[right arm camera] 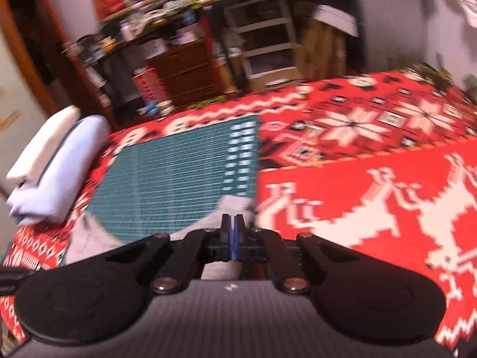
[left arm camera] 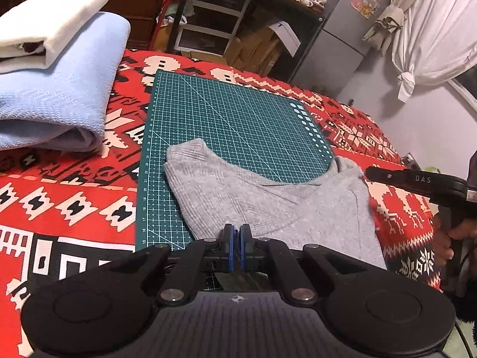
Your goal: Fold clothes
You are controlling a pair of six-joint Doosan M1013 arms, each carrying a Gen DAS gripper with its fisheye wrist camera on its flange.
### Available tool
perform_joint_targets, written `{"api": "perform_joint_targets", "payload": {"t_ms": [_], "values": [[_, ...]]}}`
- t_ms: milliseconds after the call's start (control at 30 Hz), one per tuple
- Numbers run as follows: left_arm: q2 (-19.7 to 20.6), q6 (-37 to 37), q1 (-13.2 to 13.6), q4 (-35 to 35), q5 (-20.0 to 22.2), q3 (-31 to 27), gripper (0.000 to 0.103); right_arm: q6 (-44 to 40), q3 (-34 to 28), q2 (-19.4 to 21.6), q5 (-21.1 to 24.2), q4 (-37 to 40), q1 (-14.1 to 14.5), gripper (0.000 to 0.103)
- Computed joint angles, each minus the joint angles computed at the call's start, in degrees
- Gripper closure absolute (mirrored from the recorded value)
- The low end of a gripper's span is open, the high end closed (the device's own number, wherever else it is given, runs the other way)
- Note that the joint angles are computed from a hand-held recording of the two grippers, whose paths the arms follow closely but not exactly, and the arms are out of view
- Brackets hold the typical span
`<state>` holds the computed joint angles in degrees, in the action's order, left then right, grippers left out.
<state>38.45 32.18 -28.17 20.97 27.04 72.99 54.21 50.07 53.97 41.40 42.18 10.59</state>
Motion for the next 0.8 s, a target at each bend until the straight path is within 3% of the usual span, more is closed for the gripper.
{"api": "perform_joint_targets", "payload": {"t_ms": [167,300,433,567,800], "values": [[0.15,1.40,0.17,-0.97,0.46,-0.22,0.098,7.44,-4.90,3.02,0.83,-9.10,1.41,0.103],[-0.43,-0.41,0.14,0.91,-1.50,0.91,0.097,7.53,-4.16,2.57,-0.08,-8.91,1.34,0.102],[-1.15,-3.48,-0.13,4.14,-2.79,2.10,0.097,1.30,0.76,-0.66,-1.50,-3.64,0.84,0.097],[-1.89,-7.09,-0.30,6.19,-3.16,3.36,0.095,-9.48,5.72,-3.96,2.29,3.79,0.55,0.097],[-4.39,-12.30,-0.61,5.45,-7.27,7.48,0.088,-21.07,12.45,-7.96,8.55,7.59,2.09,0.097]]}}
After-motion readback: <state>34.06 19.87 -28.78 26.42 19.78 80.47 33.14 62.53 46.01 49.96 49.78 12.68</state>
